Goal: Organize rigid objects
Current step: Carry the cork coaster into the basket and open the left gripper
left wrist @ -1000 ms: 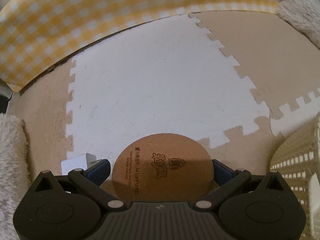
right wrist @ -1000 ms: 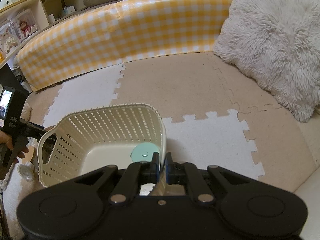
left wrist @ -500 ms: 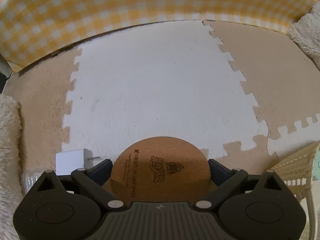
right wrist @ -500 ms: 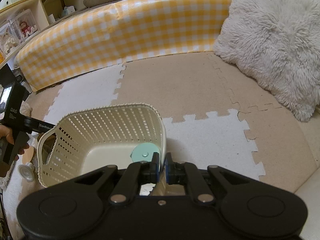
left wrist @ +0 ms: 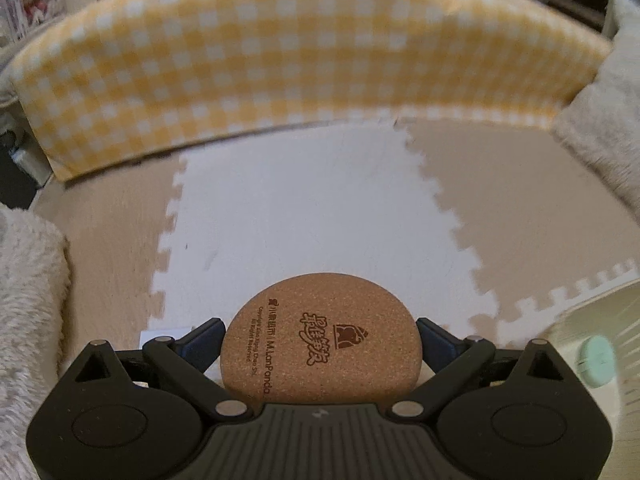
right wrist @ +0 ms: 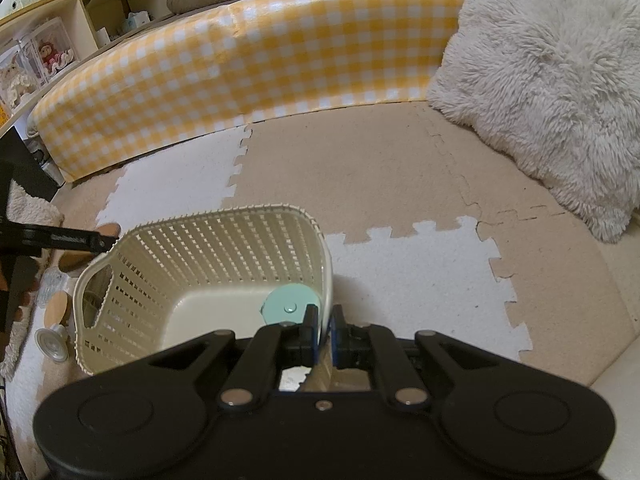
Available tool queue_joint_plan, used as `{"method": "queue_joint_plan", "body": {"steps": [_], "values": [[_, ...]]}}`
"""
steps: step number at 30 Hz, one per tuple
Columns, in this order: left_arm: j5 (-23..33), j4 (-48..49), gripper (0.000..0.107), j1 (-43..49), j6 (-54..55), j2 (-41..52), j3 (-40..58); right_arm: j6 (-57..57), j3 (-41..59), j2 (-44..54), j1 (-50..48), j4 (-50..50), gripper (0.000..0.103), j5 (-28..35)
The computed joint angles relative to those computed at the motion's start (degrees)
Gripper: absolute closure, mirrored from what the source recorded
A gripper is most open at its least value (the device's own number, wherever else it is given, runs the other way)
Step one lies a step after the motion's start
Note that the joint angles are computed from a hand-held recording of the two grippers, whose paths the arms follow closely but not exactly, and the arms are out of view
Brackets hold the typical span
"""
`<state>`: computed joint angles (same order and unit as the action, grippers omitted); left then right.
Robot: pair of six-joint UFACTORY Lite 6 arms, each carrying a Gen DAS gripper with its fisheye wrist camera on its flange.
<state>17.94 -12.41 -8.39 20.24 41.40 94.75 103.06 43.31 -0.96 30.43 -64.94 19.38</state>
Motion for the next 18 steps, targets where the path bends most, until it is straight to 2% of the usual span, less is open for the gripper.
{"method": "queue_joint_plan", "body": {"steps": [5, 9, 12, 18], "values": [[-3.4, -22.8, 0.008, 0.0, 23.7, -9.8, -11.2, 0.0, 0.0, 0.0, 0.0, 0.0, 0.097, 0.0], [-1.2, -41.8, 0.008, -0.3, 43.5, -16.7, -17.9, 0.0, 0.0, 0.0, 0.0, 0.0, 0.097, 0.0], [1.7, -48.1, 0.008, -1.6, 50.5, -20.8, -20.8, 0.0, 0.0, 0.0, 0.0, 0.1, 0.097, 0.0], [6.3, -51.1, 0.008, -5.9, 55.5, -25.5, -23.9, 0.0, 0.0, 0.0, 0.0, 0.0, 0.097, 0.0]]}}
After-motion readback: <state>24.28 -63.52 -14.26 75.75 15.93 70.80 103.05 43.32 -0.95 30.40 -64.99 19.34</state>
